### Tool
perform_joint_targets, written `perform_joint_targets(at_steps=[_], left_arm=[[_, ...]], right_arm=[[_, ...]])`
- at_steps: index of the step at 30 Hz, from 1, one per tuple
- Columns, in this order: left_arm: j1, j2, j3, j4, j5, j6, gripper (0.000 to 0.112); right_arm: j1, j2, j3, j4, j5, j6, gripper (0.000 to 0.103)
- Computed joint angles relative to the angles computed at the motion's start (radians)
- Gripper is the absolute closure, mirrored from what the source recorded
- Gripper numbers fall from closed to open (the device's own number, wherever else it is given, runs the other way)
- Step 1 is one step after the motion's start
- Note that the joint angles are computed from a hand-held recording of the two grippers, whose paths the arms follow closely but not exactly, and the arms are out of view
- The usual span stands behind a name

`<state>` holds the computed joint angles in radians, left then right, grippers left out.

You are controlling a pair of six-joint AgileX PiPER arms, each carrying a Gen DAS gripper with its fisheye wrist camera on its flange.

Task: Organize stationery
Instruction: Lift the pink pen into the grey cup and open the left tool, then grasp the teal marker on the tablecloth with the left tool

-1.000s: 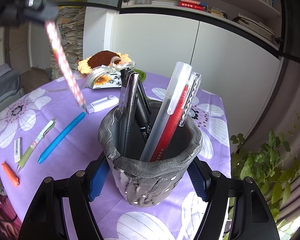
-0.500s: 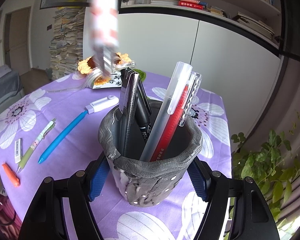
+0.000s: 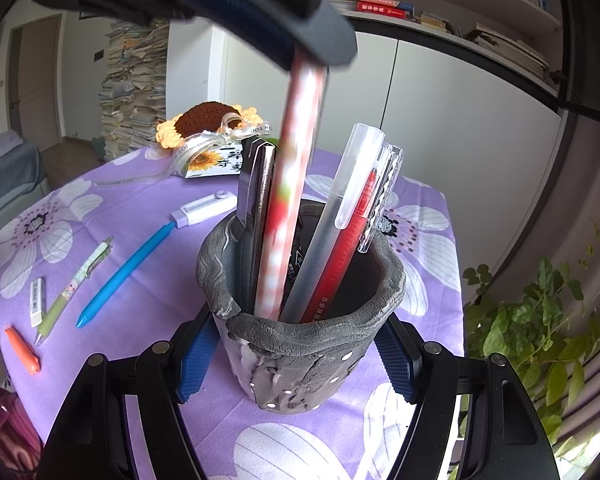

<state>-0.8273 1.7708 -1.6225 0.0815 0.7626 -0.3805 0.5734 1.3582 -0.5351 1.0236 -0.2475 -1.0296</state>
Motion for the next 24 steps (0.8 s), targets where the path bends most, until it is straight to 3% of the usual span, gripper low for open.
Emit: perform_joint_targets(at_steps=[10, 12, 14, 18, 24], left_arm=[[0.037, -0.075, 0.090, -0.001, -0.035, -0.027, 0.101], [0.058, -0.116, 0.144, 0.024, -0.043, -0.064, 0.082], [0.082, -0.151, 0.197, 0.066, -0.044, -0.128, 0.070], [0.146, -0.163, 0.277, 0.077, -0.032, -0.186, 0.072], [0.212, -0.068, 0.315, 0.032, -0.008, -0.194, 0.072]], right_arm=[[0.001, 0.000, 0.000, 0.005, 0.000, -0.004, 0.030], [0.001, 0.000, 0.000, 0.005, 0.000, -0.004, 0.030], [0.001, 0.000, 0.000, 0.005, 0.000, -0.004, 0.030], [0.002, 0.001, 0.000, 0.006, -0.001, -0.005, 0.030], [0.005, -0.001, 0.001, 0.022, -0.007, -0.022, 0.030]])
